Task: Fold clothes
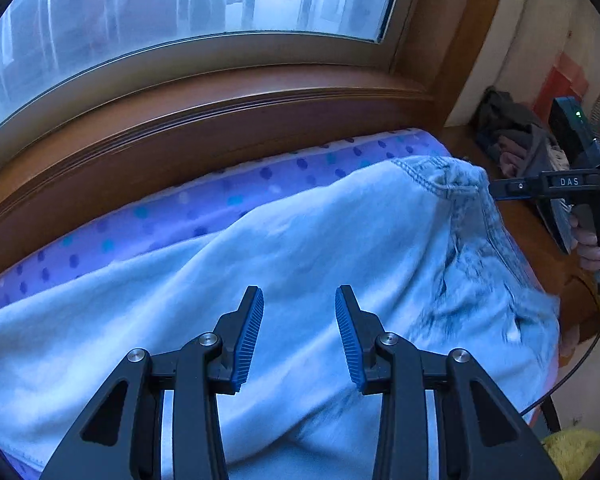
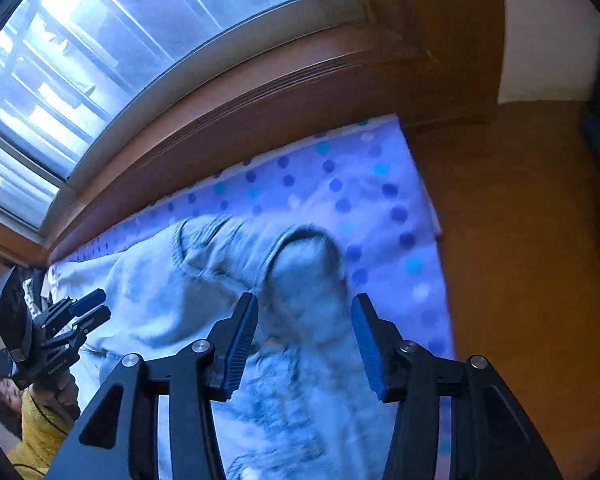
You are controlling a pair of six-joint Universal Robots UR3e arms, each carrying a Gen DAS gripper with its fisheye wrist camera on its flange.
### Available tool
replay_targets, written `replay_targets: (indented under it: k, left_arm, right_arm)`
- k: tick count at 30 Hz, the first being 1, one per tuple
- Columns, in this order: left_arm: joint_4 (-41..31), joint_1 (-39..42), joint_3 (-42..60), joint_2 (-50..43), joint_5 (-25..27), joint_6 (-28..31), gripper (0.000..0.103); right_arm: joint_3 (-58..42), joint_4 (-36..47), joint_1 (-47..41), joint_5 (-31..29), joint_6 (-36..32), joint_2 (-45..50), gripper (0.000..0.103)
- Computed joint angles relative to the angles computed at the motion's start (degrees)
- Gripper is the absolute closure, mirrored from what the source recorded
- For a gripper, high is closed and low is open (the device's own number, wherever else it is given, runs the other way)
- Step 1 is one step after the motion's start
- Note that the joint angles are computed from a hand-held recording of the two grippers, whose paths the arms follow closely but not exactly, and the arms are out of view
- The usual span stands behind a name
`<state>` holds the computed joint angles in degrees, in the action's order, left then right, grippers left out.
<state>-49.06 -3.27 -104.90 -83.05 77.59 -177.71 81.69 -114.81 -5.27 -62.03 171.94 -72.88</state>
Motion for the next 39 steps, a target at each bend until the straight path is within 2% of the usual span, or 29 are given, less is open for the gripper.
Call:
replay_targets:
  k: [5,7,8,11,14,16,18,21,23,25,27,29,31,34,36,38,39]
  left_arm:
    - [1.5,-6.3,6.1,-6.9,6.6,-10.8,0.065]
    - [1.8,-7.4,5.9,-6.6,7.6,-14.0,0.065]
    - [1.9,-7.9,5.7,-6.1,8.2,-15.6,0.065]
    - [1.3,-9.8,4.8,-3.9,11.4,-19.8,0.065]
    - [0.1,-12.0,3.6,-0.5,16.2,-22.8,0.065]
    - [-0.5,-13.1,2.6,1.2,18.3,-24.3,0.065]
    - [-0.6,-13.7,0.8,2.9,18.8,-25.8,0.065]
    - [-0.8,-14.5,-1.7,4.7,19.3,-28.1,0.065]
    - [-1.0,-14.6,-3.5,4.3,18.0,-29.5,0.065]
    - [-1.1,-15.6,-5.2,3.7,18.1,-31.0,0.065]
    - [-0.9,-16.7,-6.3,3.1,18.6,-32.2,0.065]
    - [-0.4,-17.4,-7.2,2.9,18.8,-32.9,0.065]
    - [0.0,-17.8,-7.6,2.9,19.1,-33.2,0.065]
    - [0.9,-17.7,-8.6,3.2,18.8,-33.7,0.065]
    - [1.2,-17.6,-9.0,3.3,18.7,-33.9,0.065]
    - [1.5,-17.6,-9.2,3.3,18.5,-33.9,0.065]
    - [1.4,-17.5,-9.3,3.5,18.4,-33.9,0.065]
  right_arm:
    - [-17.4,16.3,-1.6,10.8,-6.9,15.1,0.05]
    - [-17.8,15.6,-0.6,12.1,-8.9,15.6,0.08]
    - [-16.5,14.2,0.0,12.0,-10.5,14.3,0.089]
    - [-4.2,3.2,3.5,8.3,-20.4,2.3,0.09]
    - [9.8,-0.4,8.0,3.5,-37.1,-13.7,0.09]
    - [18.1,-2.9,12.2,-1.8,-45.3,-21.4,0.09]
    - [27.6,-8.9,18.0,-9.0,-50.8,-27.0,0.088]
    - [37.0,-16.8,23.9,-17.5,-52.2,-29.1,0.084]
    - [40.5,-17.5,23.4,-18.5,-52.5,-32.2,0.081]
    - [39.0,-10.1,19.0,-14.4,-52.9,-36.5,0.075]
    - [35.2,-0.7,13.1,-8.7,-53.0,-39.2,0.058]
    - [31.2,6.6,7.8,-2.9,-52.0,-39.4,0.05]
    - [27.0,11.0,5.7,1.8,-48.5,-36.1,0.049]
    - [25.5,8.3,7.8,5.1,-44.3,-30.0,0.049]
    - [25.1,4.0,10.5,4.3,-42.0,-25.7,0.049]
    - [23.1,3.3,12.3,3.5,-41.7,-20.7,0.049]
    - [21.9,3.4,12.8,3.4,-41.6,-18.5,0.053]
